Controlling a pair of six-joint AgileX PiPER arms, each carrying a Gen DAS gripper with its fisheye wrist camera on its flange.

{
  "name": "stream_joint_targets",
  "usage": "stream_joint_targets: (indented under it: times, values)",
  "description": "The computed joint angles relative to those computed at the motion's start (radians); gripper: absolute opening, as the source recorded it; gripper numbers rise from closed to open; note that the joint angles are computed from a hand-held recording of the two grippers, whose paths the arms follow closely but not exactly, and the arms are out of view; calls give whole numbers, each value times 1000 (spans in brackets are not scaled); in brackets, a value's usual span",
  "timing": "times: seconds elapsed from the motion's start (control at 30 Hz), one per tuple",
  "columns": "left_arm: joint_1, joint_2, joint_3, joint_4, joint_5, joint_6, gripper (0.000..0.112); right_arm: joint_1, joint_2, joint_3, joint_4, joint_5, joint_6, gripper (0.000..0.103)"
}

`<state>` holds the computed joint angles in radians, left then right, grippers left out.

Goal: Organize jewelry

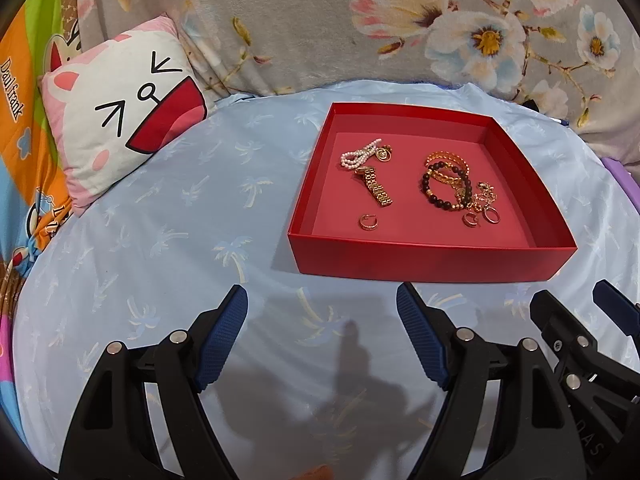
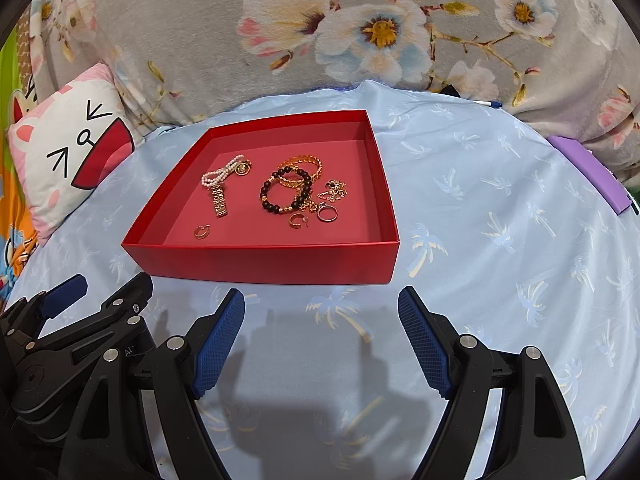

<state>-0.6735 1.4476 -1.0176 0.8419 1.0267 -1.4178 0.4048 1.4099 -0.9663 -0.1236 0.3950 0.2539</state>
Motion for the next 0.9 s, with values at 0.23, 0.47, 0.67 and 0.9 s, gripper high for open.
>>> stream_joint_targets:
  times: [0.23,0.47,0.67,0.9]
  values:
    - [-2,-3,2,9,13,-1,74,1,0,1,-2,-1,3,78]
    - [-2,1,-6,3,17,13,74,-3,0,3,0,-3,-1,77]
    - [2,6,-11,-3,15,21,74,-5,0,2,6,-3,-8,78]
    - [-9,20,-18,8,43,-12,80,-18,-1,7,36,-7,-40,78]
